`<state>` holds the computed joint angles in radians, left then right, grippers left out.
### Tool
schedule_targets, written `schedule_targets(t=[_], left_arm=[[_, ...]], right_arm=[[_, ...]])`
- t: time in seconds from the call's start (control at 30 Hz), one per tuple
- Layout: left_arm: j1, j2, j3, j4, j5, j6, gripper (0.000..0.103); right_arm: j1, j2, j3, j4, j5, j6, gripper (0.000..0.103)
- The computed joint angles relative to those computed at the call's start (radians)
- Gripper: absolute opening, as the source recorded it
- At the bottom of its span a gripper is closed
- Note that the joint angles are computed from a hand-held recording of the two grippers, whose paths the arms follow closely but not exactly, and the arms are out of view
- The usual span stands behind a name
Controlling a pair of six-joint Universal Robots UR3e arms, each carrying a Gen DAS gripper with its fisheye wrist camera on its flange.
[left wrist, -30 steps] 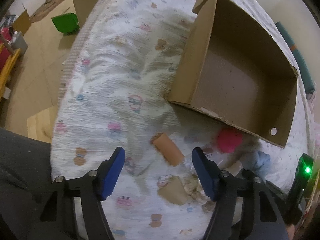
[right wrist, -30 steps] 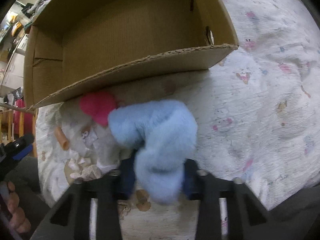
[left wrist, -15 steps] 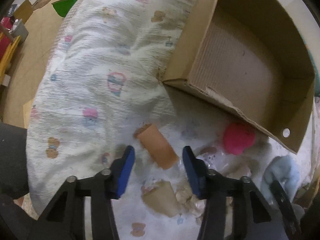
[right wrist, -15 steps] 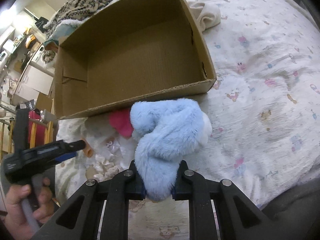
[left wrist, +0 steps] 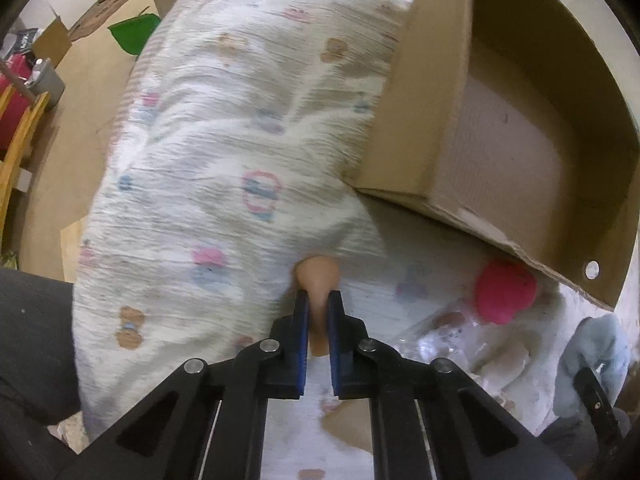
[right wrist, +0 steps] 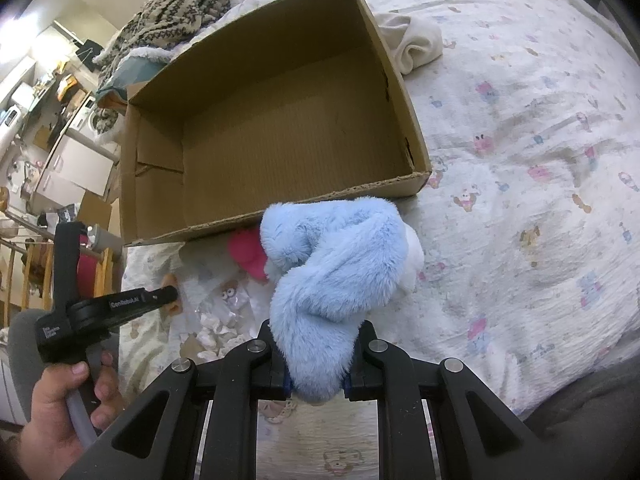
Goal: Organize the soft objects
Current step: 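Grasp the light-blue plush with the right tool while the left tool grasps the tan foam cylinder, then carry both held items over the box and open both tools to drop them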
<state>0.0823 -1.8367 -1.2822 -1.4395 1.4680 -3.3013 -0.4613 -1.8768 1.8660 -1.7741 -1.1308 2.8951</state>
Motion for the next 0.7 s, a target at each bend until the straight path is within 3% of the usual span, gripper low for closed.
schedule_targets(t=[0.2, 0.4, 0.7], left_arm=[[0.045, 0.114, -0.044, -0.008, -0.014, 0.121, 0.006], [0.075, 0.18, 0.062, -0.046, -0.086, 0.222, 0.006], [-0.042, 0.163, 0.119, 0.066, -0.068, 0.203, 0.006]], right_arm=[[-0.024, -0.049, -0.017, 0.071, 0.028, -0.041, 0.018], [-0.036, -0.081, -0.079, 0.106, 0.067, -0.097, 0.018], [-0.024, 0.008, -0.244, 0.088, 0.112, -0.094, 0.018]])
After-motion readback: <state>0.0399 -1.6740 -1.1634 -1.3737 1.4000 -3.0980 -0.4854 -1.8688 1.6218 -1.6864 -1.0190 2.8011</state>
